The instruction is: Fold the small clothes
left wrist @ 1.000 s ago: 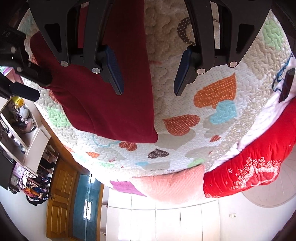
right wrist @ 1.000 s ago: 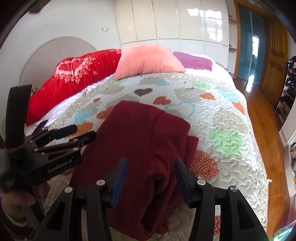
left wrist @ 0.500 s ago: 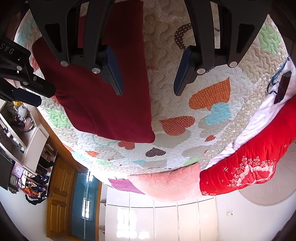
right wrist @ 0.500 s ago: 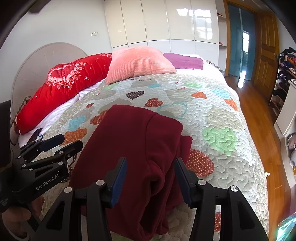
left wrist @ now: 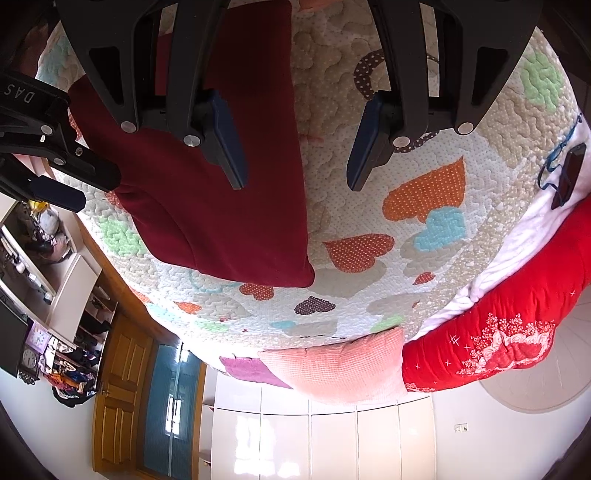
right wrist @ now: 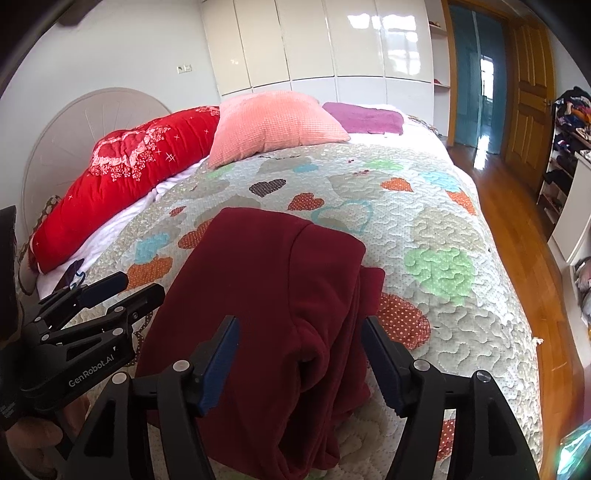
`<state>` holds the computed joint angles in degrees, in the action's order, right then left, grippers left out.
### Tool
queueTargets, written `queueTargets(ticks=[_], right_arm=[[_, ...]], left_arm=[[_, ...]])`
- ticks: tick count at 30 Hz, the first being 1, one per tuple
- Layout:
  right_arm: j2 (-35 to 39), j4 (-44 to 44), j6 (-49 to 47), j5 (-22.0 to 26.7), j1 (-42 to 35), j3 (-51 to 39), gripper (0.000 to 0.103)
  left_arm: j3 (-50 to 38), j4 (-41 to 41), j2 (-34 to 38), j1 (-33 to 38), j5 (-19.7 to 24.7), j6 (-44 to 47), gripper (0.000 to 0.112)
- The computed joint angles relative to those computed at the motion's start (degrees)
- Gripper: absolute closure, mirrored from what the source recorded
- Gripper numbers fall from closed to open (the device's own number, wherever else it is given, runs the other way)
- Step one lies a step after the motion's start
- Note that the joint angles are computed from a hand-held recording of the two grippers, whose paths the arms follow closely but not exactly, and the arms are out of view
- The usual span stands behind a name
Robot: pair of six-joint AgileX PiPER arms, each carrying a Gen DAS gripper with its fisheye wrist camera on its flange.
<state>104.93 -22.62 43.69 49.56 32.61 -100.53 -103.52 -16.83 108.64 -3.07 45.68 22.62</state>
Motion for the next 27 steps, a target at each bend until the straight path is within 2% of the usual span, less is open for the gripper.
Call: queueTargets(ticks=[27], right_arm=[[1.42,2.17,-1.24,0.03,-0.28,-0.99,0.037]], left_arm=[[1.44,1.32,-0.2,-0.23,-1.48,-0.78,0.056]])
